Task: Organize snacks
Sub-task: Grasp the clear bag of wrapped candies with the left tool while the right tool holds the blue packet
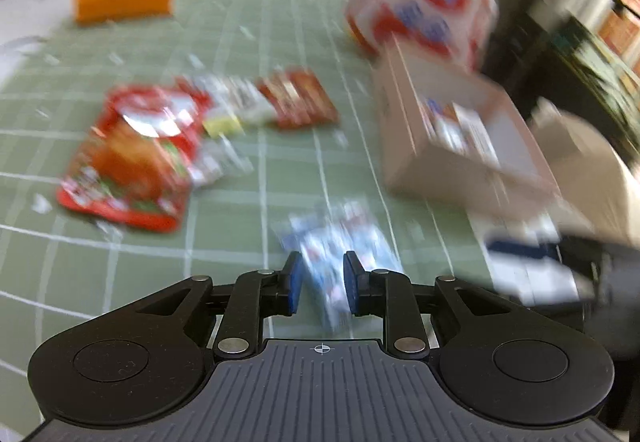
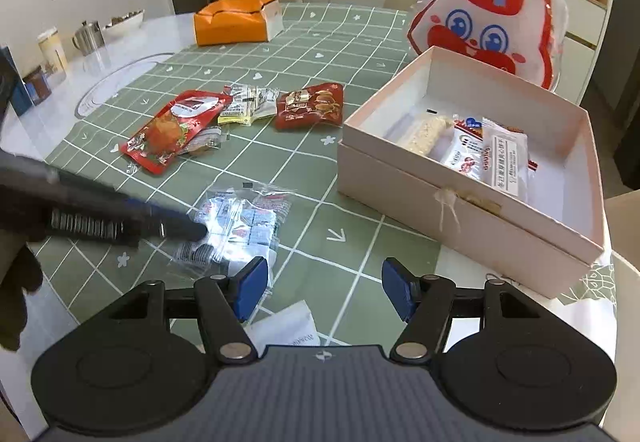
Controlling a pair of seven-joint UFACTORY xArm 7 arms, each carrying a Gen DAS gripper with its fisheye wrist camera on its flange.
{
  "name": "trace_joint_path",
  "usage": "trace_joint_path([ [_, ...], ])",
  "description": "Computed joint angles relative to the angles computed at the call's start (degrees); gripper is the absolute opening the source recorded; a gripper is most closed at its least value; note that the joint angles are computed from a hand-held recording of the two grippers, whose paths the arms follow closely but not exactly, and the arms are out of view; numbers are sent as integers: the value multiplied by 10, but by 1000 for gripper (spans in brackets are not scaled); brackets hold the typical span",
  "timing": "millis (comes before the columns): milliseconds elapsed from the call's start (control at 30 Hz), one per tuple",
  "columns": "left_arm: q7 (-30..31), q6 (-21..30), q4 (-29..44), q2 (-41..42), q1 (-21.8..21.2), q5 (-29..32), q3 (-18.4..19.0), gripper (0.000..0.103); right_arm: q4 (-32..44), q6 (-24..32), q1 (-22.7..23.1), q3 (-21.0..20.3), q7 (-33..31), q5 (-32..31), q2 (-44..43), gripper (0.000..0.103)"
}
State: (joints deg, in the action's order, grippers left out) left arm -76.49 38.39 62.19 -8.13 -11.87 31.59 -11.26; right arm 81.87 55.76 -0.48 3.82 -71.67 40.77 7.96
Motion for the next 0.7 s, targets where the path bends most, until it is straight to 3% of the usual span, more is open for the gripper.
trace_joint_path([
  [33, -31, 26, 24, 14, 2, 27, -12, 25, -6, -9, -1, -1, -1, 0, -4, 64],
  [100, -38, 54, 69, 47, -11, 50, -17, 26, -11, -15, -8, -6, -12, 13, -8, 64],
  [267, 74, 175, 210, 165, -71, 62, -9, 29, -15, 26, -38, -24, -43, 30, -9, 66],
  [333, 93, 193, 239, 191, -91, 58, 0, 33, -21, 27, -45, -29, -53, 23, -7, 66],
  [433, 119, 201, 266, 209, -110, 42, 16, 51, -10, 53, -62, -35, -40, 35, 7, 70],
  [500, 118, 188, 265, 210, -119, 30, 29, 63, 2, 73, -71, -35, -29, 37, 18, 71],
  [600, 88, 165, 249, 202, -134, 35, 48, 62, 10, 90, -82, -32, -21, 45, 28, 74],
  [633, 70, 170, 245, 197, -141, 46, 51, 62, 13, 95, -86, -31, -23, 49, 31, 74],
  [700, 20, 232, 253, 197, -163, 94, 57, 58, 9, 95, -92, -29, -35, 61, 31, 76],
])
